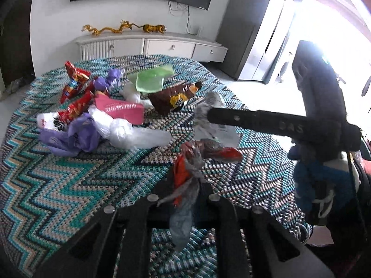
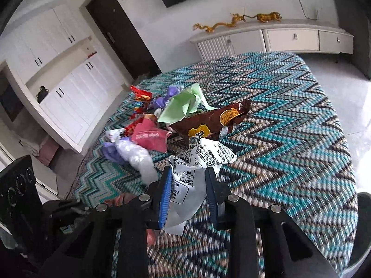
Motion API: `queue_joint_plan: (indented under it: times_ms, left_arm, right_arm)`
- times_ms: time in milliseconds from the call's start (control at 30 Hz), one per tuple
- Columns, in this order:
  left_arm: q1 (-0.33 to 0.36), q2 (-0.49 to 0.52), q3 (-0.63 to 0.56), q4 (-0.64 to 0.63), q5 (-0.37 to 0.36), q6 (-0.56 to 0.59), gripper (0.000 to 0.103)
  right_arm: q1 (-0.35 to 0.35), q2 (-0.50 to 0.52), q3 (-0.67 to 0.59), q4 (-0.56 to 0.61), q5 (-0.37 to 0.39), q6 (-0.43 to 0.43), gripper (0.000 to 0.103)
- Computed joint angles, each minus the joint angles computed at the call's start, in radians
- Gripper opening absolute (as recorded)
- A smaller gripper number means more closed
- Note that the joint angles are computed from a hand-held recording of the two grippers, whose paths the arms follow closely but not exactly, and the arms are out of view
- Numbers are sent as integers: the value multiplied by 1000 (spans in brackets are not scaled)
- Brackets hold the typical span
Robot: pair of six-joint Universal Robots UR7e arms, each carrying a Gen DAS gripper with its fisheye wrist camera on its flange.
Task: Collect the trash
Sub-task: 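Carry both wrappers to the trash bin and open the right tool over it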
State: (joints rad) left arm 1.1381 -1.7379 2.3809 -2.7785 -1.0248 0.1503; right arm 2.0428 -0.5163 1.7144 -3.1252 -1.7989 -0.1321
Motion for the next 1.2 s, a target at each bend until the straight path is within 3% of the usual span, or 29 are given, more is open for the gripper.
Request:
queue_joint_plan:
  times_ms: [267, 500, 833, 1000, 1200]
  left_arm:
    - [-119, -21, 10, 16, 89, -20, 11]
    - [-223, 90, -19, -11, 87, -11, 11]
    - [-269, 429, -183, -52, 1, 33, 11]
    - [-255, 603, -298, -44, -47, 40, 12]
    - [-221, 774, -442, 18, -155, 24, 12]
  right_arm:
    - [-3, -137, 195, -200, 16, 13, 28]
    - [-49, -280, 374, -408, -56, 34, 28]
    - [-211, -419, 543, -610, -152, 88, 30]
    - [-321, -434, 567, -613, -147, 115, 31]
    - [-420, -416, 553, -584, -142, 126, 35]
